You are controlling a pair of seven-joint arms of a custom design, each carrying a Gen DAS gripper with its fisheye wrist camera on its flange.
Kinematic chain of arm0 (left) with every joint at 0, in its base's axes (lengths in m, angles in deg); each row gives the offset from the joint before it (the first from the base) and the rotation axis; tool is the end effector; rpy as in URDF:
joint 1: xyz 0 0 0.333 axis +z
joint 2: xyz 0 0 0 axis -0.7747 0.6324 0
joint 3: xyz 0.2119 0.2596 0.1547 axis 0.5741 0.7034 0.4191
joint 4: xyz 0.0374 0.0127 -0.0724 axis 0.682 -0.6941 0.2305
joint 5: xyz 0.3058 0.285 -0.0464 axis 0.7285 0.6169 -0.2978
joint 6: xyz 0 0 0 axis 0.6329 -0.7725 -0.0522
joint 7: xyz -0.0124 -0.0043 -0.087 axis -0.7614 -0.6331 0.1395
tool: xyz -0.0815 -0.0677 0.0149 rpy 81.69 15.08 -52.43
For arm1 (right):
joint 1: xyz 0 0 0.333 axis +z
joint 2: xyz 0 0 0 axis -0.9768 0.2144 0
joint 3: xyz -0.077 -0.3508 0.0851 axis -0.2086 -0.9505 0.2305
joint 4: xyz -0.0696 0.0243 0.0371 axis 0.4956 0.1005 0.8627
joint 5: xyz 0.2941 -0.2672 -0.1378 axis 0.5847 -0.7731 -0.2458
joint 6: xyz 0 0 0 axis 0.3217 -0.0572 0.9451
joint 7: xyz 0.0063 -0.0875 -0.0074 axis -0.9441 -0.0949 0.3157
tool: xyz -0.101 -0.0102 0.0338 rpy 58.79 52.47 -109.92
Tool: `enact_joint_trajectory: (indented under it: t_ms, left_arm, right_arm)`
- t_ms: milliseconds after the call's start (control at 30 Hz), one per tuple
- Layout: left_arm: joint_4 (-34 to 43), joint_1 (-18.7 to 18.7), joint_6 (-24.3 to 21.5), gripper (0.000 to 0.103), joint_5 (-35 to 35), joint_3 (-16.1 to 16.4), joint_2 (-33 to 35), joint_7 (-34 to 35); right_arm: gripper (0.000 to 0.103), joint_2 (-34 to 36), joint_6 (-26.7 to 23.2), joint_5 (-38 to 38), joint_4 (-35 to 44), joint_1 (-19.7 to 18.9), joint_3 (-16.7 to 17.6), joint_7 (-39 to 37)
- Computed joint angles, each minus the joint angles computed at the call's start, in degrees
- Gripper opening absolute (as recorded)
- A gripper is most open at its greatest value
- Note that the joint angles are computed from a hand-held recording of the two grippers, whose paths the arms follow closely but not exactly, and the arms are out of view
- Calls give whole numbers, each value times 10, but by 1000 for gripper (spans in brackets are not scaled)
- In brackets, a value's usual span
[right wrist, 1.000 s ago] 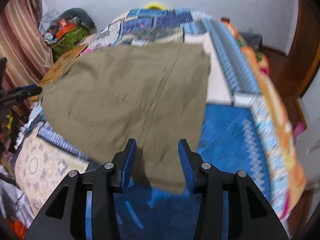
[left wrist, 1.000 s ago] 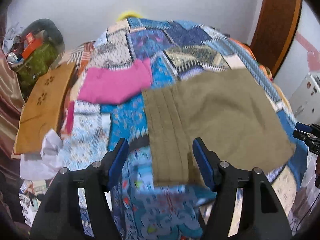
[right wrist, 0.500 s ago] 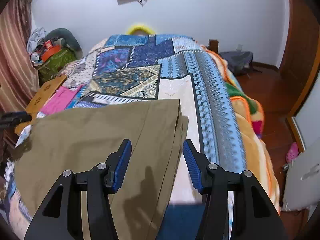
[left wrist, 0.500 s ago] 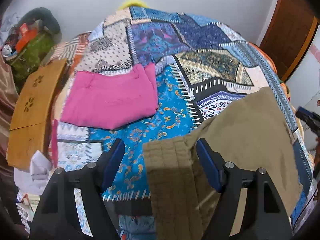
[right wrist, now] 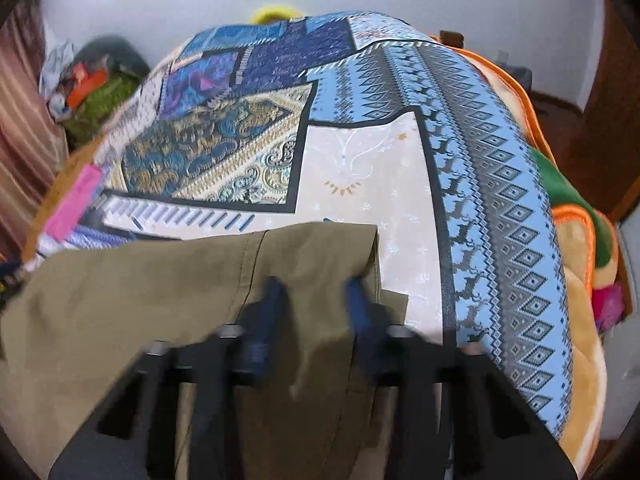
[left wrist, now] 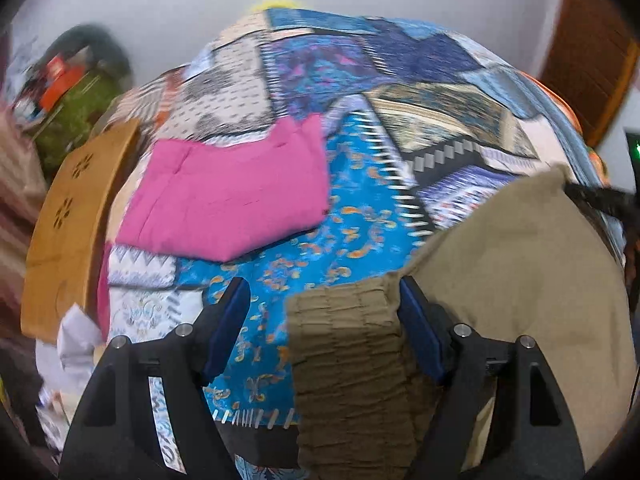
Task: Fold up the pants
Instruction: 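Grasp the waistband with the left tool while the right tool grasps the leg edge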
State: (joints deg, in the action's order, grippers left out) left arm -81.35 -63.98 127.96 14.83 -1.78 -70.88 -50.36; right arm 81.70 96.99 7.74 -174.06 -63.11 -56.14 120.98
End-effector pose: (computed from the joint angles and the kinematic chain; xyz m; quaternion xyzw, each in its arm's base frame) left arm 0.4906 -0.2796 0.5053 -0.7492 0.6034 -0.1526 0.2264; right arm 0.5976 0.2132 0.4892 -0.8039 0.5202 -0.0871 0.2749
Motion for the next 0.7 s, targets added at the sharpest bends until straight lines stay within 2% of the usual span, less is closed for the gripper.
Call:
enact_joint_trajectory:
  t_ms: [33,133,233,300,367,400,433,500,567,700]
  left_arm:
    - [-8,2,9,77,-9,3,-3,-11]
    - [-16,6,22,78,-34,6,-7,-23]
    - [-5,5,-1,78,-42,2,-8,-14]
    - [1,2,-14,77,-58,1,-13,9]
    - [-2,-1,-8,77,-70,0,-26,28]
    - [-3,-1,-4,77,-74,-1,-32,37]
    - [-2,-1,-2,77,-75,-4,-37,45]
    - [5,-2,1,78,-73,-11,-40,58]
    - [16,-4,5,78,-77,-16,-33,72]
    - [42,-15,7,83,-86,-21,-6,90]
  right_arm:
    - [8,-2,24,-58,-12,15,-12,38]
    - [8,-3,46,-119,-25,15,-9,80]
    - [8,-7,23,-217,-18,25,-16,149]
    - [9,-9,-1,-249,-5,25,-16,159]
    - [12,-29,-26,-264,-5,25,-15,158]
    - [20,-32,-27,-249,-4,24,-13,146]
    - [34,-44,-29,-204,-6,23,-11,113]
    - [47,-79,-30,-85,-23,28,-12,35]
    - [48,-102,-33,1,-32,44,-21,-24]
    - [50,-108,-90,97,-15,72,-28,-59]
